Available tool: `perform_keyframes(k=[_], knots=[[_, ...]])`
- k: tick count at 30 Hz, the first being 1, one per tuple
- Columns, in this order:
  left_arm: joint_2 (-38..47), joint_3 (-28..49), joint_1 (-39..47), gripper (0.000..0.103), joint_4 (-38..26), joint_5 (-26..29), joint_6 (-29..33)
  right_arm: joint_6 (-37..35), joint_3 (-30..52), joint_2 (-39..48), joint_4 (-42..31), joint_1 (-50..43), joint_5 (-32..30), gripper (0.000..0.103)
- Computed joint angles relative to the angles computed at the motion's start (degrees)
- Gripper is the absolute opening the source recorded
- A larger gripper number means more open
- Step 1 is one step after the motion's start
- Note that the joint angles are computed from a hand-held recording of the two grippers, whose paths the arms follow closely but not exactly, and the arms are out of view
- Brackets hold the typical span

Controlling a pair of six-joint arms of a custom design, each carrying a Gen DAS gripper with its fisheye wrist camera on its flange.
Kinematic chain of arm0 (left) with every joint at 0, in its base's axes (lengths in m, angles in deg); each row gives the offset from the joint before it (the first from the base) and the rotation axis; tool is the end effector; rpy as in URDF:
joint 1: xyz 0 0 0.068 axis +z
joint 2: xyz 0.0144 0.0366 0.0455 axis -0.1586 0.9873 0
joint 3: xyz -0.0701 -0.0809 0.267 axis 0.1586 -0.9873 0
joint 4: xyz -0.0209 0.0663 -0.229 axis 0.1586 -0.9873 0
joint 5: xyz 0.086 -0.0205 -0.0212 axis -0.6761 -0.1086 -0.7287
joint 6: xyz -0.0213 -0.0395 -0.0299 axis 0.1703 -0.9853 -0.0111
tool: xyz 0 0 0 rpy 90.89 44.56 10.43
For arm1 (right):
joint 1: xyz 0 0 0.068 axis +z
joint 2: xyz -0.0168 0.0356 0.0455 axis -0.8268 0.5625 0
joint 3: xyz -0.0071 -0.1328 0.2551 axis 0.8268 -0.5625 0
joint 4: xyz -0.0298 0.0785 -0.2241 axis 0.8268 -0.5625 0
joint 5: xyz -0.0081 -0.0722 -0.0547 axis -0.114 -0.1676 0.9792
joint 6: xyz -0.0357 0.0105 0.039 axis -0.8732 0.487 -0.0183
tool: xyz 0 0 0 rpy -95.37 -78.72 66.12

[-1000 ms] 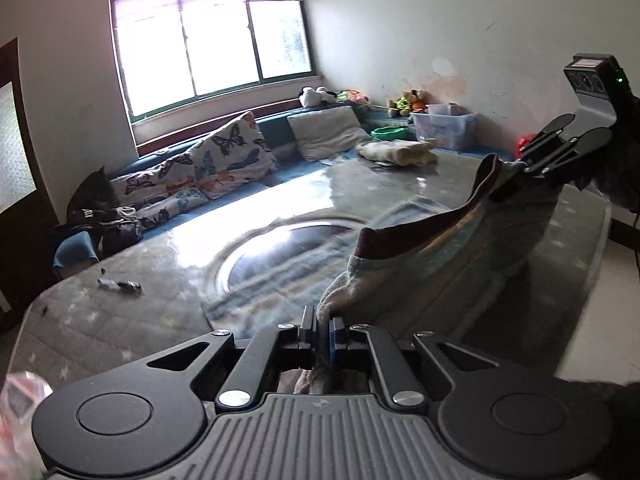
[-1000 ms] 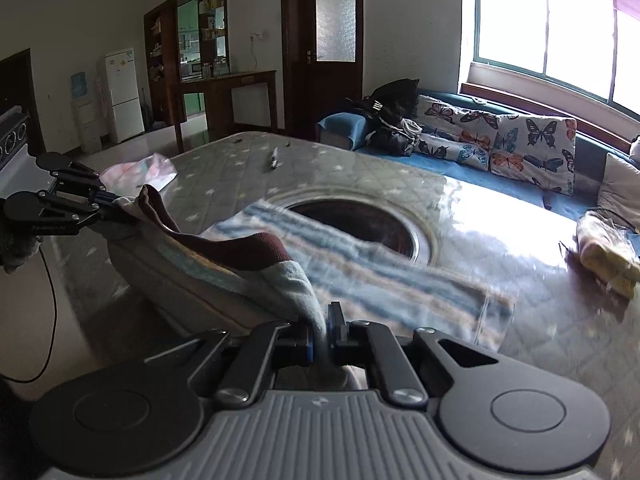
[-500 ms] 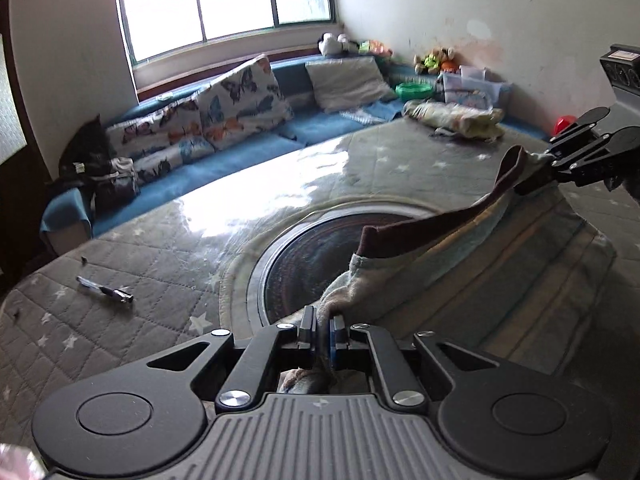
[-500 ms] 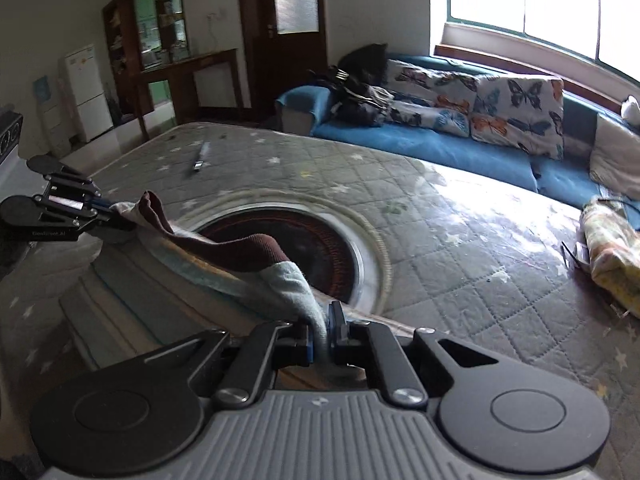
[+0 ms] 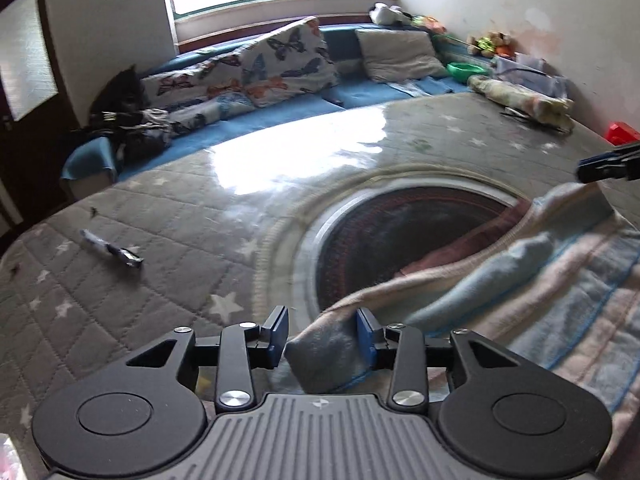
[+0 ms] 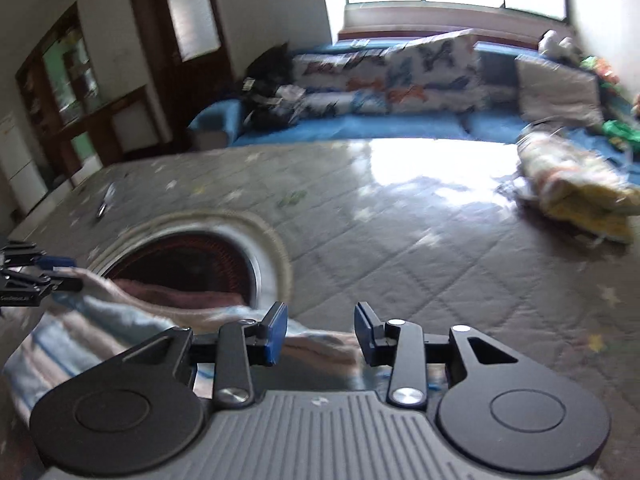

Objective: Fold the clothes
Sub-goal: 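Lower the folded edge onto the towel with both grippers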

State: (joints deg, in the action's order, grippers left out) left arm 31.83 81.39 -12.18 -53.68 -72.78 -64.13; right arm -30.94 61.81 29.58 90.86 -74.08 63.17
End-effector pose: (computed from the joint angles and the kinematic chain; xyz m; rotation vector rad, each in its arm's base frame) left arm 0.3312 -0.0277 0.1478 0.6895 2.2571 -0.1599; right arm 0.2724 -0.0764 0.1517 0.0249 2.3002 0.2113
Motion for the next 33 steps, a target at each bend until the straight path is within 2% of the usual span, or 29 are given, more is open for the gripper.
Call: perform_keyframes(k=[5, 10, 15, 20, 23, 29, 33], knots=[[-4.75, -3.82, -0.25, 0.038, 3.26, -0.81, -4.87, 0.14, -7.57, -6.59, 5.97, 1.12, 0.64, 0.037], [-7.75, -5.81, -3.33, 0.038, 1.74, 1.95, -6.97, 0.66, -7.69, -3.31, 7.48, 5.24, 1.62, 0.036], [-3.59, -3.37, -5.77, 0.038, 0.95, 2.3, -9.12, 5.09, -5.87, 2.3, 9.41, 7.71, 5.62, 0.036], [3.9, 1.97, -5.63, 0.038, -0.05, 0.77, -11.87, 6.01, -4.8, 6.27, 11.74, 7.05, 6.36, 0.035], [5.58, 2.67, -4.78, 0.038, 0.97, 0.86, -13.27, 6.28, -4.7, 6.26, 12.12, 7.23, 7.13, 0.035], [1.66, 0.26, -6.24, 0.038, 1.29, 2.89, -14.86, 6.09, -6.59, 2.32, 13.36, 11.07, 9.79, 0.036], [1.54, 0.26, -9.77, 0.038, 0.62, 4.15, -15.31, 5.3, -5.06, 2.56, 12.01, 15.98, 10.22, 0.036]])
